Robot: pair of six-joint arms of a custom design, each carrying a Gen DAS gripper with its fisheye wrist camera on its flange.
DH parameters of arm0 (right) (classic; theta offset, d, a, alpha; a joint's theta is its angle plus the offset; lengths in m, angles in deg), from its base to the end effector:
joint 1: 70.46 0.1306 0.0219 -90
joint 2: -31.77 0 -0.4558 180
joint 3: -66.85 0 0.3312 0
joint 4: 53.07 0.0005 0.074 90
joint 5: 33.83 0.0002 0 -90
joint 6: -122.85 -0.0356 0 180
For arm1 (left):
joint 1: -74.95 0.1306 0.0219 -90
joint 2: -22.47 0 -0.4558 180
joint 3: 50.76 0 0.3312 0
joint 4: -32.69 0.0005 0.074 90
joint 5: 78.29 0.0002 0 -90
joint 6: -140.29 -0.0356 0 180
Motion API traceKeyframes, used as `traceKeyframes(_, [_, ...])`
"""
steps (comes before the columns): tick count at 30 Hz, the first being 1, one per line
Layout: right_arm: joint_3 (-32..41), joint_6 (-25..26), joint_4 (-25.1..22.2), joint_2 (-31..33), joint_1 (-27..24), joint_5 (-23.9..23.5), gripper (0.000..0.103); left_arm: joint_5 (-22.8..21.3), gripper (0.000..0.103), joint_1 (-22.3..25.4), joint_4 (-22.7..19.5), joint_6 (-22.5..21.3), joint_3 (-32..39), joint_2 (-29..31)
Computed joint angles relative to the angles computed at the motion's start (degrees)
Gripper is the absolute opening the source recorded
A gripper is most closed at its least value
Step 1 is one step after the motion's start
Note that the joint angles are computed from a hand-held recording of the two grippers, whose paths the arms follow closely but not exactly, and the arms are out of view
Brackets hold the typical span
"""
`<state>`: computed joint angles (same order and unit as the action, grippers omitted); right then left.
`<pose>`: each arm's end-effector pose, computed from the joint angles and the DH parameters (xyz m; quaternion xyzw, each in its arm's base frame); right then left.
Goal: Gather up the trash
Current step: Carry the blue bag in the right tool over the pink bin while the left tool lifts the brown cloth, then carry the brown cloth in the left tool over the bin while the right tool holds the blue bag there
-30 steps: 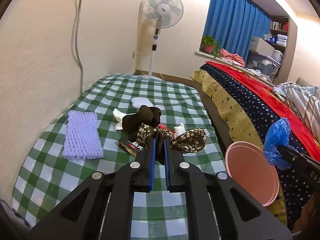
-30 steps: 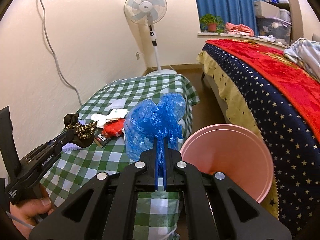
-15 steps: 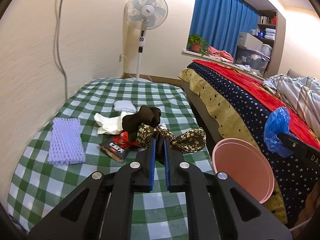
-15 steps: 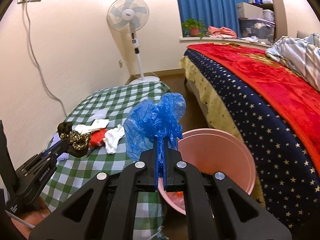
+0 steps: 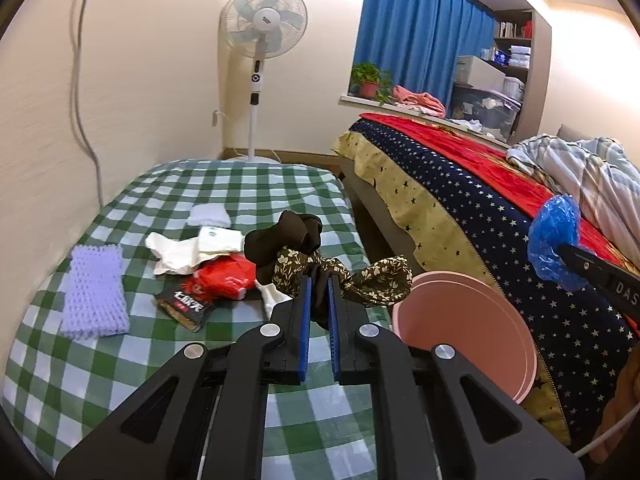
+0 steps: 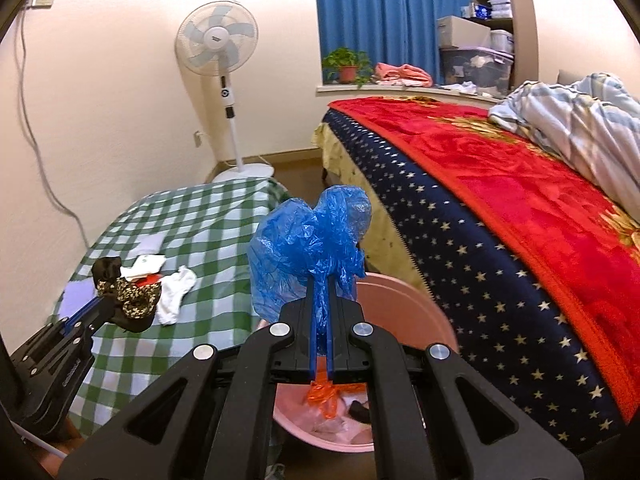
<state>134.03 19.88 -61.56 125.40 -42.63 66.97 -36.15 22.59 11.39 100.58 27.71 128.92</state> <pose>0.3894 0.1974 0.3754 -0.0710 0.8810 0.0822 0.4604 0.3302 -0.3858 0.3380 -0.1256 0.8593 -0.0106 0.4956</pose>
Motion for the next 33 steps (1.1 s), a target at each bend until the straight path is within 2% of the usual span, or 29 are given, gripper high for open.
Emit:
traceKeyframes(10, [0.69, 0.15, 0.01, 0.58, -1.37, 2.69, 0.003, 1.81, 0.008, 0.1, 1.76, -2.52, 2.19, 1.97])
traceKeyframes(18, [0.94, -1.46, -0.45, 1.06, -2.78, 2.91, 0.003, 4.14, 0.008, 0.16, 2.95, -4.23, 3.98, 3.69])
traceKeyframes(33, [1.15, -1.36, -0.95, 1.53, -3.2, 4.16, 0.003, 9.95, 0.008, 0.75, 3.63, -6.0, 8.62, 7.95])
